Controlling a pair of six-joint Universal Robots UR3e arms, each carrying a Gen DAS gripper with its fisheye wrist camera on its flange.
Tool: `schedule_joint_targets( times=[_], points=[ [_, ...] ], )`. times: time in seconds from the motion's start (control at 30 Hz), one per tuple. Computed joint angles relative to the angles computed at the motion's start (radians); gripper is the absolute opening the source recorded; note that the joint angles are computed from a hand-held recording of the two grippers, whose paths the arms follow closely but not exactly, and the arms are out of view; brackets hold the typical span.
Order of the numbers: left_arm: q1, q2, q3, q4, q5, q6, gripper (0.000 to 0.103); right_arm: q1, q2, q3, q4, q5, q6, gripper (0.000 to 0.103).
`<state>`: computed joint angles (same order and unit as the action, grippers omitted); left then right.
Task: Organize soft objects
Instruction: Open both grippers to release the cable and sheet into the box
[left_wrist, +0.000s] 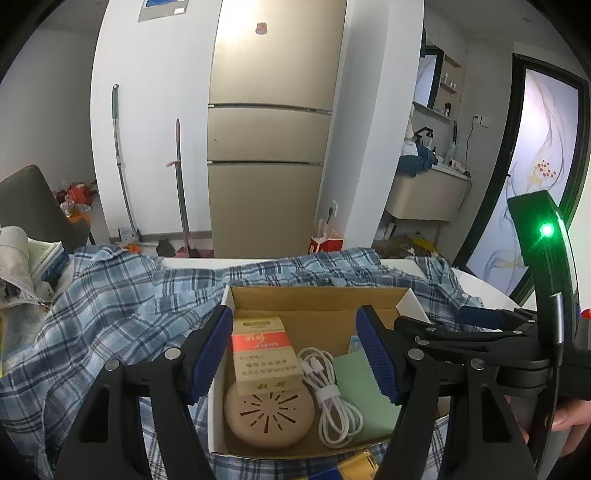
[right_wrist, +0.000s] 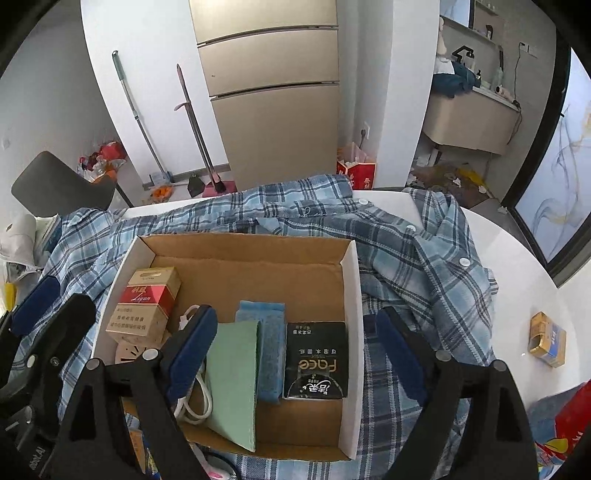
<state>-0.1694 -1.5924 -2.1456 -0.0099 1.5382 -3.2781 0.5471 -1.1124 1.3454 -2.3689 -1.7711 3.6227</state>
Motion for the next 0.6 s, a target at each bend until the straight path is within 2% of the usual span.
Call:
schedule_joint_targets(
  times=[0.13, 0.27, 0.43, 0.6],
  points=[
    [-0.005, 0.058, -0.002, -0.022, -0.004, -0.001, 0.071, 0.002, -0.024, 0.013, -0.006, -0.005, 0.002, 0.087],
    [-0.029, 0.140, 0.005, -0.063, 0.031, -0.005, 0.071, 0.014, -0.064, 0.025, -0.013, -0.015, 0.031, 0.087],
    [-0.035, 0.295, 0.027, -0.146, 0.027, -0.018, 0.071, 0.048, -0.122, 0.017, -0.005, -0.045, 0.025, 0.087],
    [-0.062, 0.464, 0.027, -0.223, 0.048, 0.031, 0.071, 0.090, -0.217, 0.037, 0.008, -0.095, 0.028, 0.087]
  ],
)
